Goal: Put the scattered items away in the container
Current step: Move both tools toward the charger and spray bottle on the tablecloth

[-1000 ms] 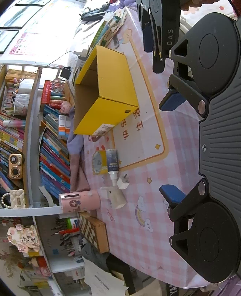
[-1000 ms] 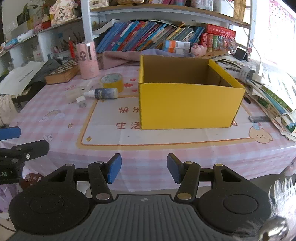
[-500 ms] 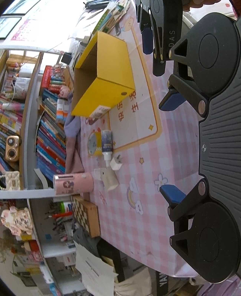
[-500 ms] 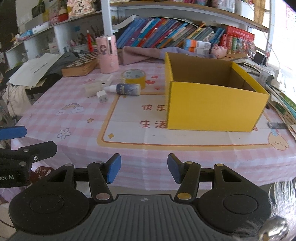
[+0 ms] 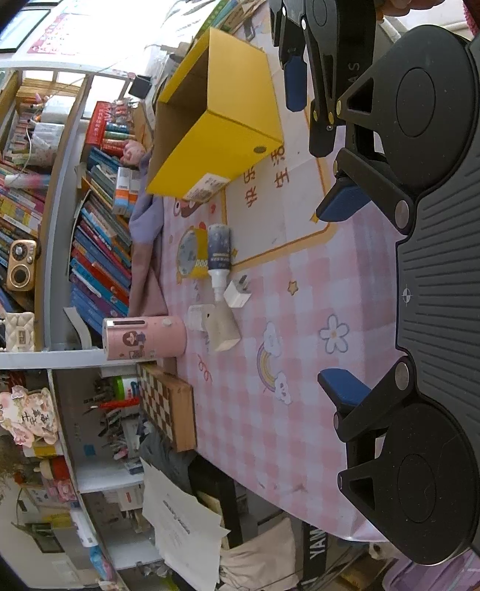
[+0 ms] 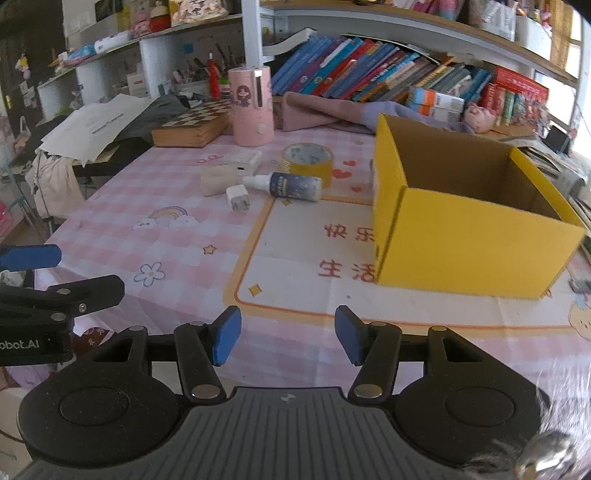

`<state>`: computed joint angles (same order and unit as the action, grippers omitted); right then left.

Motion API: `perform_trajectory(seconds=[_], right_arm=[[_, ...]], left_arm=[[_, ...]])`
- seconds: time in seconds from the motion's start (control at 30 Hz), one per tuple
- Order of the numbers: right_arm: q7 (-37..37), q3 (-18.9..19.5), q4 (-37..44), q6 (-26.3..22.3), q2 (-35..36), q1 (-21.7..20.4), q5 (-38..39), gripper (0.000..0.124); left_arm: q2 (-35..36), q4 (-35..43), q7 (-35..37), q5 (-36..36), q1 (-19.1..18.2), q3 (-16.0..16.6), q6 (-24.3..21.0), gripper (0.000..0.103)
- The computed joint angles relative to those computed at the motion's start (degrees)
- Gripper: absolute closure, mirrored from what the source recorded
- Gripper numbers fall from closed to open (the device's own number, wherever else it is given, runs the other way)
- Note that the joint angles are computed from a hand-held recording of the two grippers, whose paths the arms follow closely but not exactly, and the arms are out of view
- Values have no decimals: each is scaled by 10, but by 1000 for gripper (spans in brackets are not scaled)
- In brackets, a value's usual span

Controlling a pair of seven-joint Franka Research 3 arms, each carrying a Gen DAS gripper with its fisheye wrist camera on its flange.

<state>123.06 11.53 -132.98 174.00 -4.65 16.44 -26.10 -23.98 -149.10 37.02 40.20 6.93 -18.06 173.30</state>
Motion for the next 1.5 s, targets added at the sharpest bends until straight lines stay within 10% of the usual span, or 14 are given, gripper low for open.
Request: perform_trajectory(seconds=[0.3,0.73,1.5], right_arm=[[-113,-40,78,-4,71,46,85,69],[-309,-62,223,-38,188,76,252,69],[-327,-106,470,-146,352,93,294,55]], left_arm=[[58,56,-45,49,35,-9,-12,14],[167,159,-74,111,-20,62,-60,14],[365,338,59,19,-112,142,-38,19]])
